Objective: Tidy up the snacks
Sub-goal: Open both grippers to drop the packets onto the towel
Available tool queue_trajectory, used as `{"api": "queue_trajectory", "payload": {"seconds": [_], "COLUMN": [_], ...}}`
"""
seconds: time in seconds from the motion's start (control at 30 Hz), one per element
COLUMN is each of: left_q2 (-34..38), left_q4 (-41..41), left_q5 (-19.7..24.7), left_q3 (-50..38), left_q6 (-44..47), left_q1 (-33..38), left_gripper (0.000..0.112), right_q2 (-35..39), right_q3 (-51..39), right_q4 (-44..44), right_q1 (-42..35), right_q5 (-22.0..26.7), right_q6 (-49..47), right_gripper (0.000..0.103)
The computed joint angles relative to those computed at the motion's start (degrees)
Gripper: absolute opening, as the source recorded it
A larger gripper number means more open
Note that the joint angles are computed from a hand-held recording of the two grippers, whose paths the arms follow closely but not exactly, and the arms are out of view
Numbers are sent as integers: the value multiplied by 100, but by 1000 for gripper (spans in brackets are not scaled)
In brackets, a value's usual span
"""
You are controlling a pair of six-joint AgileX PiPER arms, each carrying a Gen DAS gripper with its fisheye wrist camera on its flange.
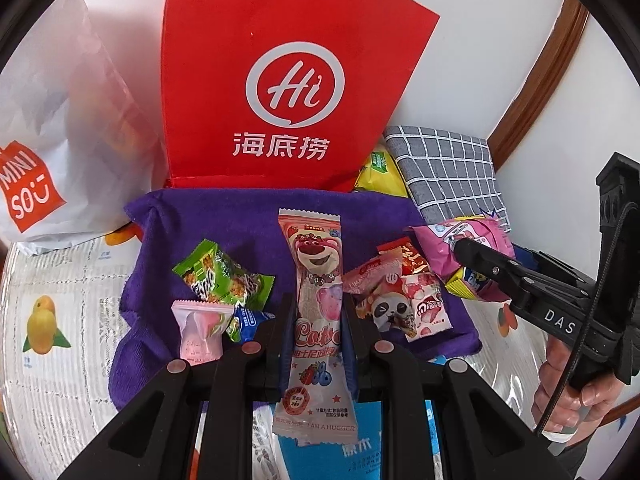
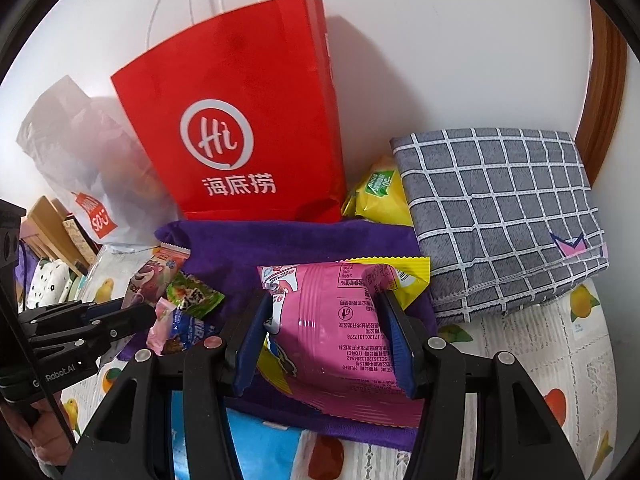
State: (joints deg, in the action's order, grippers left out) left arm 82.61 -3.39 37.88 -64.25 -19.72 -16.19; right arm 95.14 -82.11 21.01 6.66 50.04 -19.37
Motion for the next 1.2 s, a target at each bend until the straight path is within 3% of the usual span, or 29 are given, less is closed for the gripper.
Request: {"api": "queue_trajectory", "payload": {"seconds": [0.4,0.77,1.2], "left_q2": [502,850,1407], "left_q4": [-155,-406,-501], "left_q5": [-85,-52,-21], "left_q3": [-257,-469,-712], "left_q6": [153,354,380], "left_q1": [47,151,74], "left_gripper": [20,20,21], "right_q2": [319,904,1295], "right_q3": [-41,-684,-863], "right_q4": [-84,274,262], "right_q1": [-46,-227,-166], "right_q5": [-102,460,556], "right_q6": [-28,-230,-289], "right_gripper": [54,54,55]}}
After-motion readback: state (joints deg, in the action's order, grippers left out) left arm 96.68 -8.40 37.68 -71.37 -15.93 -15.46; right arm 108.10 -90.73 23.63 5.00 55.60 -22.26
